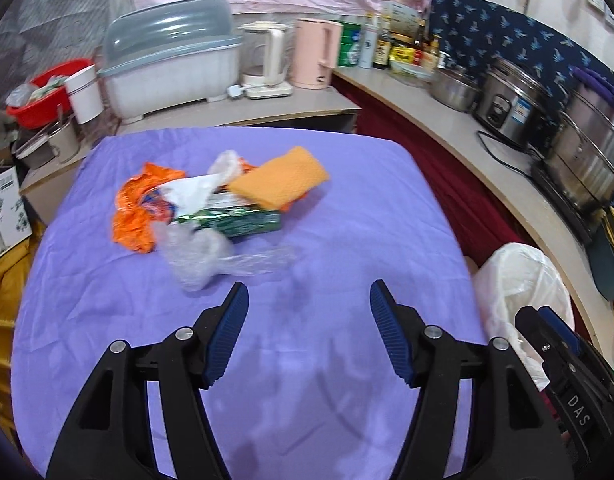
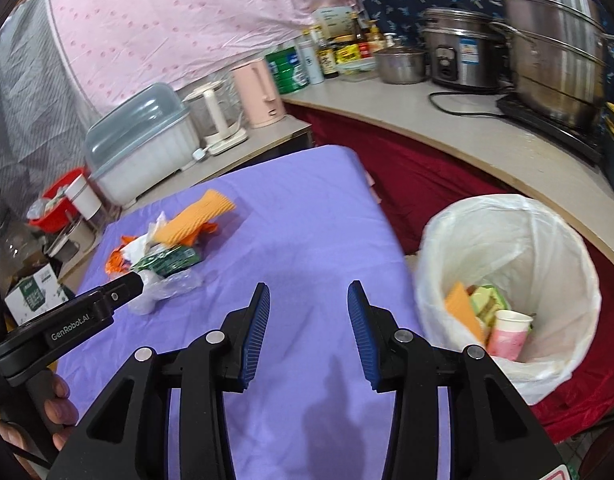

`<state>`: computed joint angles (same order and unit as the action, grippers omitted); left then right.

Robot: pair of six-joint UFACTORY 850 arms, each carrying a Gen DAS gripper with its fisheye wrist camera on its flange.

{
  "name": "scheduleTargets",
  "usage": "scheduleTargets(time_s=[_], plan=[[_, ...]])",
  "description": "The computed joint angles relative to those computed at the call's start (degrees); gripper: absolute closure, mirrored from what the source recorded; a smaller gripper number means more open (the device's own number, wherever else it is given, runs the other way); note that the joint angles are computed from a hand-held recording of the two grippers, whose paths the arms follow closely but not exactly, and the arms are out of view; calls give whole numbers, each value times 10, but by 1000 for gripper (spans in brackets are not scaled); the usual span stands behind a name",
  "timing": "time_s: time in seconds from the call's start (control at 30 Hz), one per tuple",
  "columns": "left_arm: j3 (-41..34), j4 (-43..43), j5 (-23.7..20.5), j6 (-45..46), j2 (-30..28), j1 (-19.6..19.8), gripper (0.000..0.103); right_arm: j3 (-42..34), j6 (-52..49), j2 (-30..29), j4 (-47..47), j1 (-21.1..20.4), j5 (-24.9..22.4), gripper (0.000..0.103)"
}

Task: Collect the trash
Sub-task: 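Return both tools over the table toward the clear plastic bag, then grasp the clear plastic bag with the left gripper while the right gripper grasps an orange foam net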

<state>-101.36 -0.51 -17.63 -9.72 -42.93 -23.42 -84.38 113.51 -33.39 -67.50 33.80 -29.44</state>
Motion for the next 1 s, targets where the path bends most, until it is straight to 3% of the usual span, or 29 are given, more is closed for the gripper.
scheduleTargets(time_s=[0.17,0.53,0.8,0.83,0.9,1.0], plan=[[-5,42,-5,-55,-12,29,29,-86,-80,-61,56,5,10,57],[-54,-27,-39,-11,-60,75,29,-283,-287,-194,220,1,9,57],[-146,-111,-90,60,-127,87,29,-442,-412,-292,323,-12,-20,57],[-156,-117,-96,65,-134,87,30,-455,-421,-299,332,-14,-21,57],[-179,-124,-109,78,-150,87,42,-495,-445,-322,353,-17,-31,57],[-214,-148,-140,104,-175,89,68,-574,-489,-367,389,-22,-53,57]])
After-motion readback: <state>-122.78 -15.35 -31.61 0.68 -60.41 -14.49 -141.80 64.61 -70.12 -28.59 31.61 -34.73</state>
